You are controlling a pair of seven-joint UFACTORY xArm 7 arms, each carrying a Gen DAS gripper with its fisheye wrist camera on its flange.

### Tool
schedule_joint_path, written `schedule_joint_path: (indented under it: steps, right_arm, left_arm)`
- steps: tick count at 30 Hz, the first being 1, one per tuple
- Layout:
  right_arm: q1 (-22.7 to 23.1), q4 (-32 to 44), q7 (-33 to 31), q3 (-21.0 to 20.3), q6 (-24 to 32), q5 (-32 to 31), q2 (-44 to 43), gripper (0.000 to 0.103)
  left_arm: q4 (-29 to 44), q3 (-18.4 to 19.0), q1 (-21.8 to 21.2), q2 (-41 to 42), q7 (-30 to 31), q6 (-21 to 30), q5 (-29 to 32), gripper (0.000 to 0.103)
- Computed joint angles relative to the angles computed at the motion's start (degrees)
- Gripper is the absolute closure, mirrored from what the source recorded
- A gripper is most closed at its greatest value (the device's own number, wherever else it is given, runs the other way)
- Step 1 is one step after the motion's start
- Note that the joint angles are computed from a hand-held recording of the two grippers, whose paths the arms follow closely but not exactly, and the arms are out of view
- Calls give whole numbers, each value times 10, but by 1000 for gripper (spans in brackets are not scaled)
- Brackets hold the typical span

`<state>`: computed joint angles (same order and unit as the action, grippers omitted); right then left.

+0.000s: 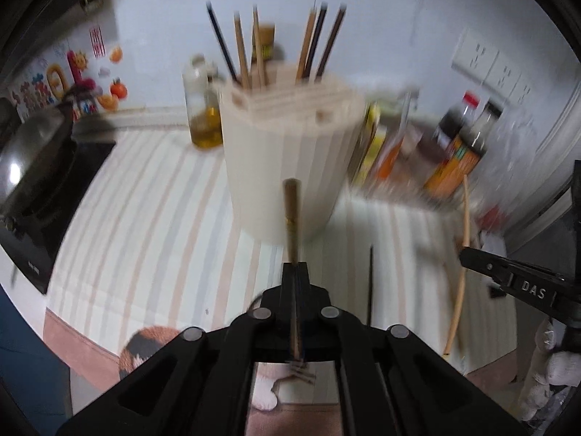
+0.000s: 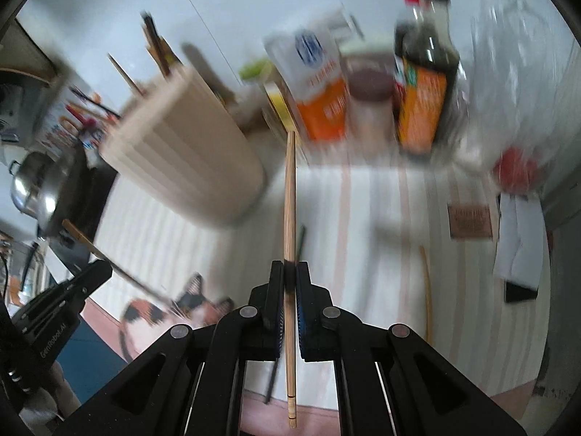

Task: Organize utensils
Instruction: 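Lift both wooden chopsticks and carry them toward the beige holder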

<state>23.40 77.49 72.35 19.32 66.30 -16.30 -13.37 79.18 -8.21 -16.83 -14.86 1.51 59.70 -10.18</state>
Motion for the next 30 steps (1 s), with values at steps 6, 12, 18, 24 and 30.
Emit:
schedule_joint_path:
  steps: [6,12,18,24,30]
  right_arm:
    - [-4,112,-20,1,15,-59,53,97]
    - [15,138,-32,-26,26,-53,95,97]
    - [14,34,-17,-49,2,23,86,97]
    - [8,-21,-4,-52,5,57,79,97]
    - [6,-26,-6,-54,7,68,84,97]
  left_arm:
    - [84,7,2,37,7,-5,-15,103]
    - [75,25,25,67,-18,17,-38,85]
    - [39,21,44,129,-80,47,25,51]
    - [49,23,42,198,-144,52,121,51]
    - [73,32,47,245,-158,56,129,94]
